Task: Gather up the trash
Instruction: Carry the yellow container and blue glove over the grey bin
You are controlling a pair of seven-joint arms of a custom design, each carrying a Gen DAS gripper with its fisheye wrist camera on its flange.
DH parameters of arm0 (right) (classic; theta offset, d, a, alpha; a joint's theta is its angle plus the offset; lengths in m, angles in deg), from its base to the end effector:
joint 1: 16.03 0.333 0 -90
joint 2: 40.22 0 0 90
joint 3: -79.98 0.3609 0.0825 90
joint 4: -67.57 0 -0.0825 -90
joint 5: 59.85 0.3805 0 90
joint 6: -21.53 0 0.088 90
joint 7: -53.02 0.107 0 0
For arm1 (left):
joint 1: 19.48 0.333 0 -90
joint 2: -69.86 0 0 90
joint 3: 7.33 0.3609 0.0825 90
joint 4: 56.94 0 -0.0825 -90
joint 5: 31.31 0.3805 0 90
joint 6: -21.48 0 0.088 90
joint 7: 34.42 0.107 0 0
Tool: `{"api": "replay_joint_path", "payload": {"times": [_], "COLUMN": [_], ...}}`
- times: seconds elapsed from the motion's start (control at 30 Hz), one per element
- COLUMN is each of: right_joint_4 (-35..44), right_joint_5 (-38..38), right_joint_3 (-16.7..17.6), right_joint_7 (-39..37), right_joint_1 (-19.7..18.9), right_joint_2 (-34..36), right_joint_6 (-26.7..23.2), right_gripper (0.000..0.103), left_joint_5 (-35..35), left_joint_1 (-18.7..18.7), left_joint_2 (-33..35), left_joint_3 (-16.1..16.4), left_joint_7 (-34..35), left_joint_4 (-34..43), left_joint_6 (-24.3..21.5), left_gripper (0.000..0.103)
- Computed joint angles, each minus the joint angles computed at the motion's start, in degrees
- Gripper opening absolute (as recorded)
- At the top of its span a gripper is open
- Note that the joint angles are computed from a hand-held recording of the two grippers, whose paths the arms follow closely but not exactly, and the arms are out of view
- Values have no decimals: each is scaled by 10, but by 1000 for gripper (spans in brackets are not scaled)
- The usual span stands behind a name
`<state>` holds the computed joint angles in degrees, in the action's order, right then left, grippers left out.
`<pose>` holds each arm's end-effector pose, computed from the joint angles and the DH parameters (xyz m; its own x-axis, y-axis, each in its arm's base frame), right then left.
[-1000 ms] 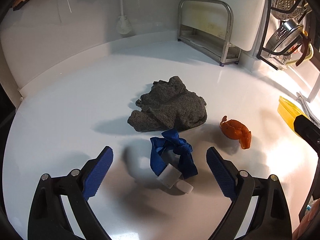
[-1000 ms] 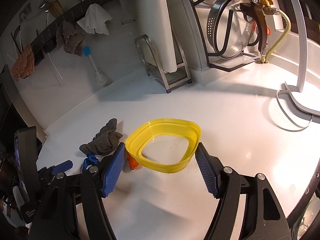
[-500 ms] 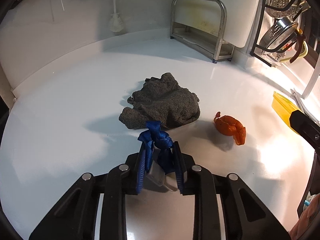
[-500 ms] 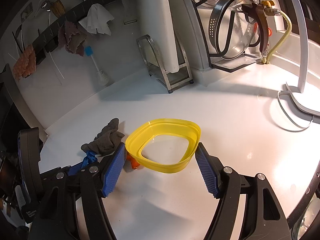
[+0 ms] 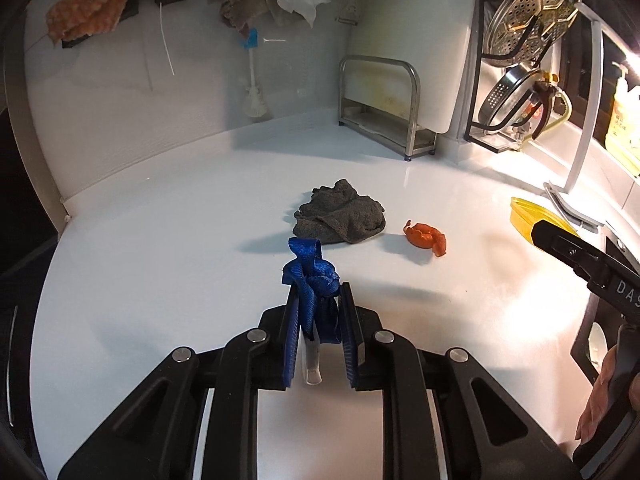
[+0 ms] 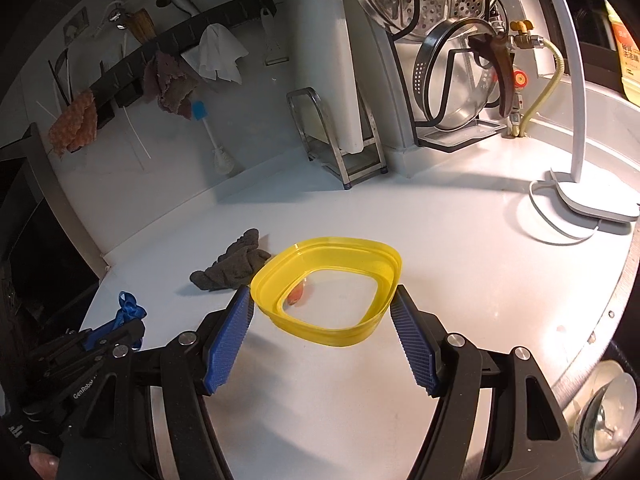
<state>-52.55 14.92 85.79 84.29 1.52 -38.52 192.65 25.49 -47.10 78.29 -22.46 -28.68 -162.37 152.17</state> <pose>0.5514 0.1635 0.5135 0.3447 -0.8862 -0.3095 -0.6349 0.0228 -0.7723 0.4857 -0.4090 0.5346 0.1835 -0.9826 -0.0299 -0.6582 -0.1002 -0.7462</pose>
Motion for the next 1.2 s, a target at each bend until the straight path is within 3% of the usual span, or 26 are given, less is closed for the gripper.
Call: {"api": "replay_joint_path", "payload": {"times": [0.27,0.43,0.57,0.8,0.97,1.2], "right_joint_4": [-139,-233,-309,-423,-474,-522], "right_joint_5": [71,106,62,-44,-50,-101], "right_joint_3": [-3,4,30,123,112,131], "right_joint_7": [-40,-41,36,197,241,315], "right_joint_1": [46,87,102,66,109,98], "right_joint_2": [-129,-221,-284,-384,-426,-469], "right_joint_6": [34,81,112,106,113,90], "right_gripper": [68,68,68,68,68,68], "left_joint_5": [9,1,-8,-11,-6,-14], "left_joint_1": [-16,-25,-33,-58,-72,-87], "left_joint_2": [-78,-119,-141,-154,-152,-136], "left_joint_3": [-39,-70,-90,-121,-131,-130], "left_joint_7": [-34,-54,-72,-108,-140,-160], "left_joint_4": [-65,-108,-135,-159,-169,-181], "left_joint_6": [-28,-44,-52,-82,-86,-66], "left_gripper": [19,19,19,19,19,19]}}
